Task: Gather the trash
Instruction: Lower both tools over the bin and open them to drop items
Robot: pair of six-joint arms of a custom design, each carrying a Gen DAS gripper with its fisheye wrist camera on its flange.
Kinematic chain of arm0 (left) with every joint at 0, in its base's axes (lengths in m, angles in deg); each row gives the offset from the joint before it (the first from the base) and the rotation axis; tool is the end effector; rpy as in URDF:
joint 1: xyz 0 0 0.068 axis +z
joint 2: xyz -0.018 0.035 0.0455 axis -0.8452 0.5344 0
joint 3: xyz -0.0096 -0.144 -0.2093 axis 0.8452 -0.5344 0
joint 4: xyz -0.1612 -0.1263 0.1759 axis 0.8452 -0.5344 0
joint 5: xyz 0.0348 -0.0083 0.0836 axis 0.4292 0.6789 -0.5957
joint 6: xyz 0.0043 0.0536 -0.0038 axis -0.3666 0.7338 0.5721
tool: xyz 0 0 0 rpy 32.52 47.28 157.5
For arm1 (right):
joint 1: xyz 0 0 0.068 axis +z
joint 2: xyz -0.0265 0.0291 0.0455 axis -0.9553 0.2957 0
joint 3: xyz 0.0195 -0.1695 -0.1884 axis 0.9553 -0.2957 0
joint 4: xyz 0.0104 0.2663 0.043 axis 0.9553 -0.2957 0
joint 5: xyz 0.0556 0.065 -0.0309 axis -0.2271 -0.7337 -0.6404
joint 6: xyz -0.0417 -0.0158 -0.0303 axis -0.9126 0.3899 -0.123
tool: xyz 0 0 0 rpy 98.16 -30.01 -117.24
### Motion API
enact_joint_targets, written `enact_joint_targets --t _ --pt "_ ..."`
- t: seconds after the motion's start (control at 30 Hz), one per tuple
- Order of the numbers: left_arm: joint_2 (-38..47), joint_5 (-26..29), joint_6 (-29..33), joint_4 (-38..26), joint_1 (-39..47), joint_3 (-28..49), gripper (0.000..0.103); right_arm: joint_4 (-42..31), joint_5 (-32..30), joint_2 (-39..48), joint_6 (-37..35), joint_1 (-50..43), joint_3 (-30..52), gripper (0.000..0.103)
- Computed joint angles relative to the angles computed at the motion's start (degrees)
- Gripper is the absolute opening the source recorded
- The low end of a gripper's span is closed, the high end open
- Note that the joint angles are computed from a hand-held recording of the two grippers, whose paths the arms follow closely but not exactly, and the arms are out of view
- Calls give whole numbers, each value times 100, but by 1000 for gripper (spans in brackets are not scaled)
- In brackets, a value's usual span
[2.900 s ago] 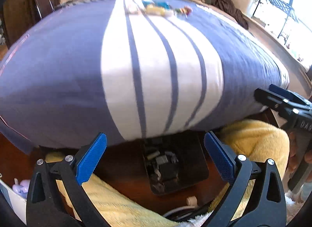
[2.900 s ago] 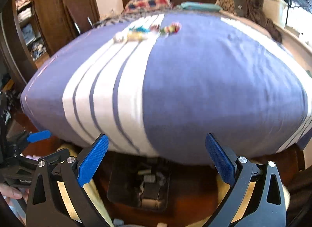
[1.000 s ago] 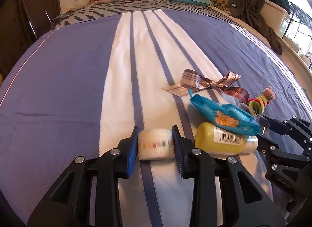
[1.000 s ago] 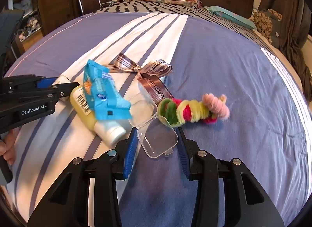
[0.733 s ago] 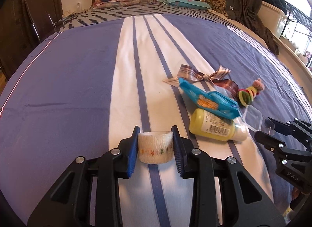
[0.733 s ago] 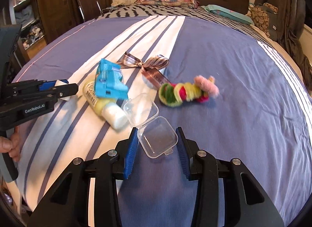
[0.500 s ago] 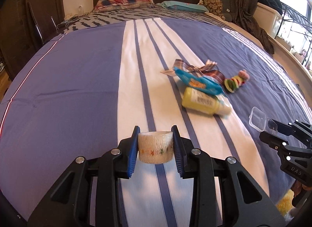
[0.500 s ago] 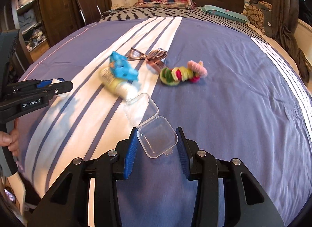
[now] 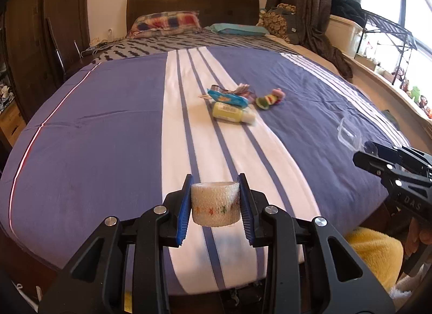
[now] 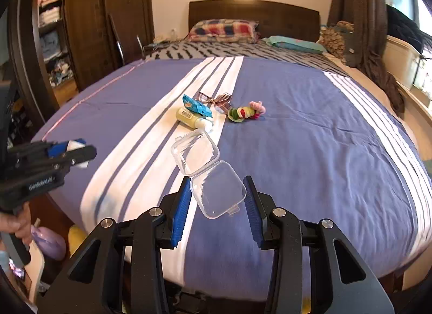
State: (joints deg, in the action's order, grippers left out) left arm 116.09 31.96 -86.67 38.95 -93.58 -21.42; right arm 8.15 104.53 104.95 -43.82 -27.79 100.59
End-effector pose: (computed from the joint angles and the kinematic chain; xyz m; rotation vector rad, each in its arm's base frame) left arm 0.1873 -0.1259 0.2430 0.2817 2.3258 -0.1972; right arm 0.1598 0.1397 0.2591 -0.1757 2.2928 0.1461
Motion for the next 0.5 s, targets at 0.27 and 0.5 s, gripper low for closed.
enact_joint_targets --t 0.27,0.5 --pt "-1587 -953 -1145 -918 -1619 -769 31 -1091 1326 -1215 1855 1972 -484 40" --pt "-1995 -1373 -2409 -1377 -2904 -1454 31 -1789 1883 -1155 3612 3424 -824 40"
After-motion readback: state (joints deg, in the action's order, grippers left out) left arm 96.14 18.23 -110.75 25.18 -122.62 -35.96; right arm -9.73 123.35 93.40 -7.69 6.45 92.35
